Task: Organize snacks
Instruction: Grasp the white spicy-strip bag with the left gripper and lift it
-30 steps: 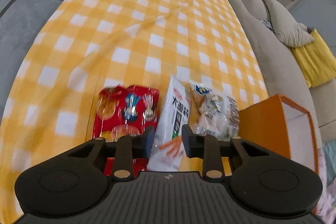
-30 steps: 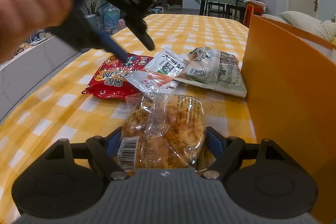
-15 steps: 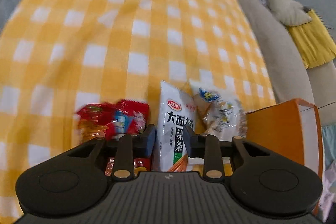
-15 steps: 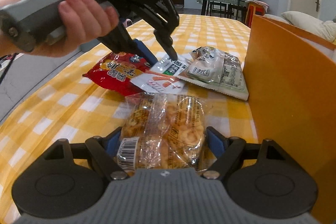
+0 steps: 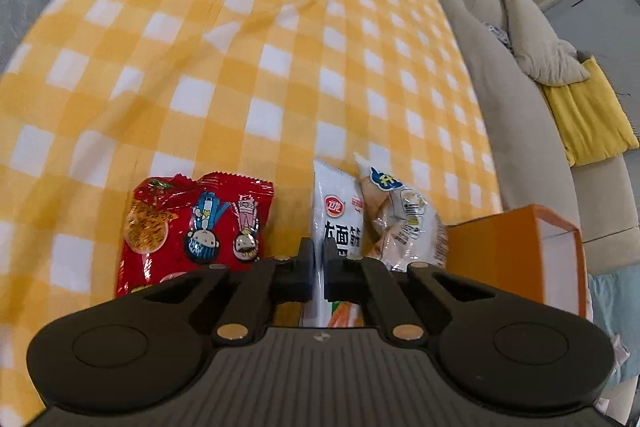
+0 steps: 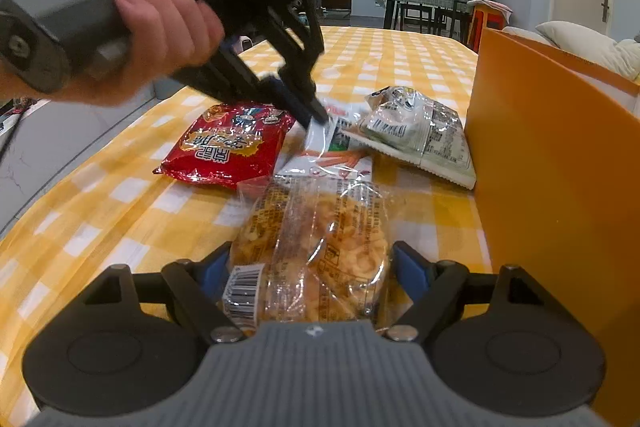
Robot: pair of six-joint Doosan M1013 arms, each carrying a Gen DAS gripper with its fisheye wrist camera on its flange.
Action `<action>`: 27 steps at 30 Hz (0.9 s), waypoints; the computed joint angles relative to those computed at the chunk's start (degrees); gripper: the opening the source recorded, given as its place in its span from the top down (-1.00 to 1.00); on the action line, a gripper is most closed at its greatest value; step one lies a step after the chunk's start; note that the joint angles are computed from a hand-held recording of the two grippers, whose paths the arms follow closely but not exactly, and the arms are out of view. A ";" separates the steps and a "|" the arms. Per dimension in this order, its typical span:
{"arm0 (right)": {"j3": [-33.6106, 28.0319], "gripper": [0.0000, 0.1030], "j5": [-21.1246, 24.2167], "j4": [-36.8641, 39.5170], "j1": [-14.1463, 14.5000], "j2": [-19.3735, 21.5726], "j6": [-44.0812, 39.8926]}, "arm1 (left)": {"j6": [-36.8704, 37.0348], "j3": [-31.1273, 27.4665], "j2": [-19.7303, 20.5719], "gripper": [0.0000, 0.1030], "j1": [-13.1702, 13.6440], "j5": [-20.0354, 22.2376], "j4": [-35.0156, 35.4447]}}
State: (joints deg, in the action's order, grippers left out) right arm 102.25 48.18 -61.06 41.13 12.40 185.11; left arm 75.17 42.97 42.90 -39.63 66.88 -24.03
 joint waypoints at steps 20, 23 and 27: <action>0.67 -0.57 -1.04 -0.36 -0.25 -0.37 -0.33 | -7.29 29.44 -22.54 0.95 2.30 -10.78 -0.20; 0.56 -0.57 -0.91 -0.26 -0.23 -0.29 -0.74 | -11.69 34.35 -24.58 0.95 2.34 -12.19 1.81; 0.50 -0.57 -0.90 -0.18 -0.25 -0.28 -1.03 | -16.88 36.64 -24.88 0.97 2.02 -11.67 5.07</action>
State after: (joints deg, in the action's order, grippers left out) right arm 102.75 47.29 -61.24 40.88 12.12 184.07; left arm 58.29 79.62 18.02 -37.61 55.21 -18.96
